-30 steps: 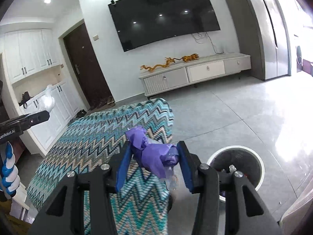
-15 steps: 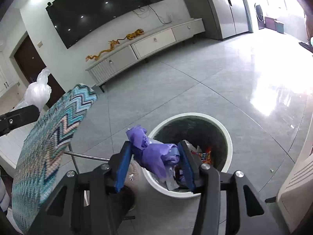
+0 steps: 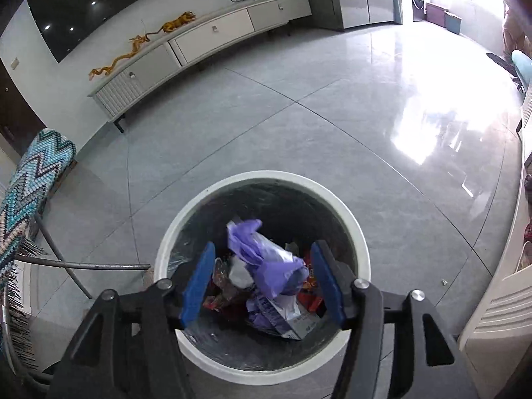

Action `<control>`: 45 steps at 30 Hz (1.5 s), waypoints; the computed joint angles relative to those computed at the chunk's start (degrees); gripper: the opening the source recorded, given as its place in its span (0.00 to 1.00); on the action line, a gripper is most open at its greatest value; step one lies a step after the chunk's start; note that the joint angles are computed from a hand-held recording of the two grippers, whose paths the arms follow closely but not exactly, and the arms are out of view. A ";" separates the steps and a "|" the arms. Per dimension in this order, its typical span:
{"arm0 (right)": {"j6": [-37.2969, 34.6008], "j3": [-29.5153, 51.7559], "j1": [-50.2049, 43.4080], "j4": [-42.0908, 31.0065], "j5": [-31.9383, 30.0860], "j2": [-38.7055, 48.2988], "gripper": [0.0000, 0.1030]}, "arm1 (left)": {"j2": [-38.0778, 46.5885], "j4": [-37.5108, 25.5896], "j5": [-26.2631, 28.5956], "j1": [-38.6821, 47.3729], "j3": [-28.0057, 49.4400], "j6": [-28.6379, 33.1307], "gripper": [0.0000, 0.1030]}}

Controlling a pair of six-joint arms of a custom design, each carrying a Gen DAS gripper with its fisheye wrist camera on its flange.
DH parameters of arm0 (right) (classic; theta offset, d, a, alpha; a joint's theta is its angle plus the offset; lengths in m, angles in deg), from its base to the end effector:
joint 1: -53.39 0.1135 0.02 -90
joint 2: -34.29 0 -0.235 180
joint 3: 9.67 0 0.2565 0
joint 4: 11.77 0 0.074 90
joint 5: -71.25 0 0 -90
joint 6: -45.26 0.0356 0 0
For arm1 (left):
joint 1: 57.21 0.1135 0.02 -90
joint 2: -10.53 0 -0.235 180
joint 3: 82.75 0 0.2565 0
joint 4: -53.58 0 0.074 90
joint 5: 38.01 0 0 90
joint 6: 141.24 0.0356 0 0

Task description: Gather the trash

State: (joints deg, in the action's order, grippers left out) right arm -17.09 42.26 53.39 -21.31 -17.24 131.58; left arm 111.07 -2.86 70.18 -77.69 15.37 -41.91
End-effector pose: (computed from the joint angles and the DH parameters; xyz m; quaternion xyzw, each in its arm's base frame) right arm 0.2931 -0.0009 0.0744 0.2317 0.9248 0.0598 0.2958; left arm 0.3474 -0.1416 0.2414 0.2857 0.9083 -0.1773 0.2490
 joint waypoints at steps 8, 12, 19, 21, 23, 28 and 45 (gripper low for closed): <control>2.51 -3.52 1.06 -2.14 2.03 -5.45 0.71 | -7.75 0.20 0.47 3.51 -4.14 1.49 0.65; 3.80 -1.52 5.68 -11.16 7.33 -14.32 0.72 | -15.00 0.95 -1.27 7.03 -7.03 2.95 0.71; 8.12 9.84 21.55 -27.39 20.72 -26.82 0.80 | -28.03 1.50 0.22 21.70 -11.67 8.78 0.80; 9.03 14.67 26.83 -31.07 24.53 -26.66 0.81 | -30.77 0.88 2.03 27.64 -12.31 10.94 0.82; 9.90 19.74 32.72 -33.92 28.96 -25.19 0.83 | -31.90 -0.43 4.81 34.23 -11.34 12.93 0.82; 10.71 31.63 45.57 -37.26 37.08 -19.07 0.84 | -32.55 -2.57 13.73 51.99 -7.69 17.74 0.84; 11.68 61.18 66.89 -48.34 56.91 1.78 0.95 | -23.44 -1.85 34.26 85.12 0.84 20.67 1.00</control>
State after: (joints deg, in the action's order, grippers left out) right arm -5.41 103.44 120.28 -69.65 39.68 133.36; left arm 87.63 -4.70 104.44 7.42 16.20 -21.24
